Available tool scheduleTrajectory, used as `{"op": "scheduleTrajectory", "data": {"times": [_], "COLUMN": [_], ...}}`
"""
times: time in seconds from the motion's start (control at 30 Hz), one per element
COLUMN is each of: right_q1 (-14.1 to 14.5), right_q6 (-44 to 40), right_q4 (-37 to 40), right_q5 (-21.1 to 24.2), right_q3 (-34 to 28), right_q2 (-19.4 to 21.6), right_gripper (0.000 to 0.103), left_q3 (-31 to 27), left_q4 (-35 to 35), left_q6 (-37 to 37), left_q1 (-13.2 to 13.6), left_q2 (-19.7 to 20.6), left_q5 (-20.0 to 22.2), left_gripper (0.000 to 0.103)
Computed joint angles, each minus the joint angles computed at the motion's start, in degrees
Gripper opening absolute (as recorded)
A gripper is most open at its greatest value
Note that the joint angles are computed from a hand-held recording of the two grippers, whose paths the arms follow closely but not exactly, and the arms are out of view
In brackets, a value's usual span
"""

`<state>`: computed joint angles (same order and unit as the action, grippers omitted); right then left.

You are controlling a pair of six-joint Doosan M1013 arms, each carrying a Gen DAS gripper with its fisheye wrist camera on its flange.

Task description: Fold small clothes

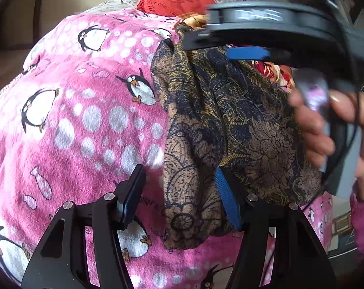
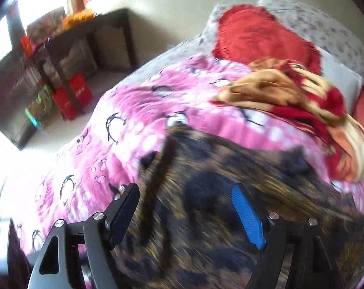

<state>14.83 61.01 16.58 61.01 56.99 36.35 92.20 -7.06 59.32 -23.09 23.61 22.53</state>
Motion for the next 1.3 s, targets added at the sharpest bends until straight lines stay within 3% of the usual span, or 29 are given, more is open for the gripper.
{"op": "scheduleTrajectory", "data": {"times": [0.07,0.2,0.27,0.37,0.4,0.43,0.47,0.53,0.6,0.67,0.73,0.8,0.87,1.07,1.3], "right_q1": [1.2,4.0,4.8,5.7,5.6,5.5,5.4,4.1,2.1,0.0,-1.1,-1.8,-2.8,-5.7,-9.9], "right_q6": [0.9,3.9,4.7,5.9,5.8,5.8,5.5,2.2,1.1,0.3,-0.7,-1.3,-2.5,-2.6,-2.7], "right_q4": [-2.6,-10.9,-13.5,-17.1,-16.9,-16.9,-17.8,-13.8,-7.9,-0.8,3.0,4.5,6.7,12.0,13.7], "right_q5": [2.2,4.7,5.0,2.5,1.4,-0.1,-2.4,-0.5,3.5,6.3,6.7,5.8,5.5,6.0,5.9], "right_q3": [-1.9,-4.8,-5.1,-3.9,-3.3,-2.5,-1.3,-2.1,-4.2,-5.4,-4.8,-3.6,-2.6,-2.5,-2.4], "right_q2": [1.5,4.2,4.8,4.7,4.4,4.0,3.1,3.1,3.7,3.7,2.9,1.8,0.8,-0.5,-2.6], "right_gripper": [0.078,0.089,0.097,0.097,0.087,0.063,0.05,0.024,0.016,0.013,0.012,0.011,0.011,0.011,0.011], "left_q3": [0.7,1.8,2.0,2.0,1.8,1.4,1.0,-0.1,-1.2,-2.3,-3.3,-3.7,-4.6,-7.3,-14.3], "left_q4": [-3.9,-9.9,-10.6,-11.1,-11.5,-12.5,-13.1,-9.8,-5.4,-2.4,-5.2,-11.6,-12.7,-11.9,-14.4], "left_q6": [2.6,7.5,8.6,9.3,9.7,10.7,11.3,8.3,4.4,1.6,4.2,10.5,13.3,17.0,21.8], "left_q1": [0.4,1.1,1.1,1.3,1.4,1.4,1.5,1.2,0.8,0.5,0.5,0.7,0.2,-1.7,-4.1], "left_q2": [-0.2,-0.4,-0.5,-0.6,-0.5,-0.3,-0.1,0.4,0.9,1.5,1.8,1.7,1.6,0.9,2.9], "left_q5": [-1.5,-3.3,-3.6,-3.2,-2.8,-2.6,-2.5,-2.2,-1.4,-0.8,-0.2,-0.3,0.3,0.6,4.7], "left_gripper": [0.06,0.06,0.06,0.06,0.062,0.064,0.068,0.071,0.074,0.074,0.069,0.032,0.018,0.012,0.012]}}
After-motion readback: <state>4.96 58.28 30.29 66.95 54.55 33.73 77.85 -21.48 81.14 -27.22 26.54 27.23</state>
